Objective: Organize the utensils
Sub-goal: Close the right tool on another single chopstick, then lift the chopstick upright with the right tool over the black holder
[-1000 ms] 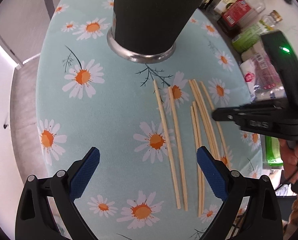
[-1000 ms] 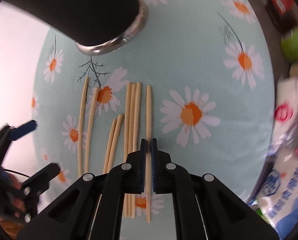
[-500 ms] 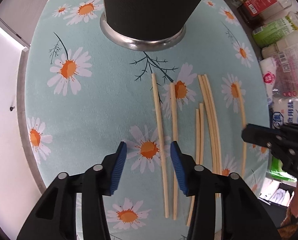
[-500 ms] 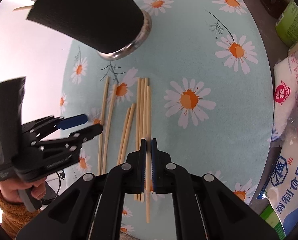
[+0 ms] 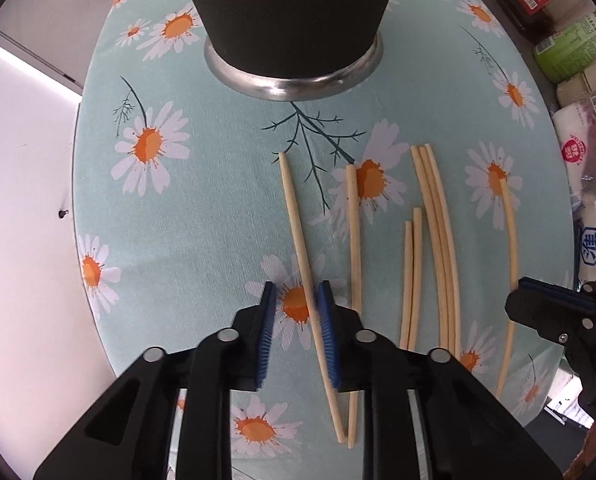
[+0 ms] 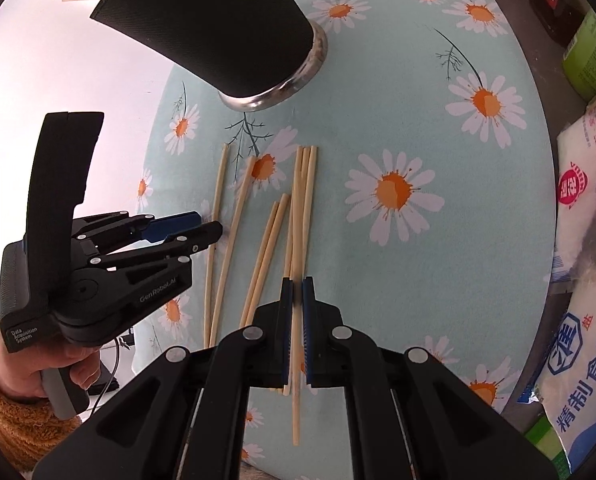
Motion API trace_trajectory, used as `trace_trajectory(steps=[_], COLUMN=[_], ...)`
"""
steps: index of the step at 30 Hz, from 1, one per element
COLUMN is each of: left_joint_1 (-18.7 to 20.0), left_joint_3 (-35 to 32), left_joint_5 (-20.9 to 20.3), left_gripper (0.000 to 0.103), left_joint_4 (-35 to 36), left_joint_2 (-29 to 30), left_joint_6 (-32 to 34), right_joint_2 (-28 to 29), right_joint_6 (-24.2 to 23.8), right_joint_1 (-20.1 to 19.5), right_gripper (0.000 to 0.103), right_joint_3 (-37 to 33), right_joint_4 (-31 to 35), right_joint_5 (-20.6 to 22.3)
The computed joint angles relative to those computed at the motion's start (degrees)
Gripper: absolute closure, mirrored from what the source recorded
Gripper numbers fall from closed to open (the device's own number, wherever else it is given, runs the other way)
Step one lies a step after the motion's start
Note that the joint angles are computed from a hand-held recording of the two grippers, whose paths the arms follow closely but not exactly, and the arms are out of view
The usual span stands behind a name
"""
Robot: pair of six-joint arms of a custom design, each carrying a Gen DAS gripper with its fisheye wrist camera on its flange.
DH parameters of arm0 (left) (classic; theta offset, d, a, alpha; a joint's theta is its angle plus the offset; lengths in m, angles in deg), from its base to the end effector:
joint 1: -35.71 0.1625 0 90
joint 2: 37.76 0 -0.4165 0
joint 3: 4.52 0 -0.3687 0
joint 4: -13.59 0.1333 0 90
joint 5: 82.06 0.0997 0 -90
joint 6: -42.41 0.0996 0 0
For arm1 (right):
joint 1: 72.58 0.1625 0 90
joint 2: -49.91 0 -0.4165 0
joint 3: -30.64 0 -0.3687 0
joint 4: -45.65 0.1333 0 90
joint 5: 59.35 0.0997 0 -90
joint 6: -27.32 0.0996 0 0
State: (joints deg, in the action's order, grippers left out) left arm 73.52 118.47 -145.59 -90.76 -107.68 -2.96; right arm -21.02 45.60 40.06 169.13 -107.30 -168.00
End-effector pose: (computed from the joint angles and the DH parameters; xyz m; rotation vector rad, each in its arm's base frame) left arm -0.1965 -0.3774 0.1270 0.3322 2.3239 0.1278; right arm 0.2355 -0.3012 0.1133 0.1254 -2.8056 0.0553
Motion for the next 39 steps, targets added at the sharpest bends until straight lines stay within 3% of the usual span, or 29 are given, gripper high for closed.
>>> trace_trajectory(steps=[3, 9, 17, 26, 32, 39], left_joint_1=[-0.2, 0.0, 1.6, -0.1, -1.9, -7.0], left_joint_3=[0.5, 0.8, 5.3, 11.0, 13.1, 14.0], left_joint_5=[0.4, 0.5, 0.2, 0.1, -3.3, 0.6], left_gripper=[0.096, 0.099, 0.099, 0.099, 0.099, 0.099], left_joint_4=[-1.2, -2.0, -5.7, -11.2, -15.1, -21.8], left_joint_2=[-0.2, -1.0, -8.4, -17.4, -26.7, -34.0], left_joint_6=[0.9, 1.7, 6.4, 8.6, 11.1, 14.8], right_joint_2=[-0.5, -1.6, -0.3, 1.4, 1.0, 2.7], right_joint_6=[-0.4, -0.1, 1.6, 3.0, 3.3, 0.4], right_joint_1=[-0.3, -1.6, -0.2, 1.4, 4.4, 10.5], right_gripper=[0.097, 0.097, 0.097, 0.097, 0.097, 0.097], right_joint_3=[1.0, 2.1, 1.4, 1.7, 2.2, 0.1], right_joint_4=[-0.7, 0.3, 1.1, -5.9, -13.3, -23.5], right_joint_5=[-0.6, -0.4, -1.6, 0.5, 1.5, -0.6])
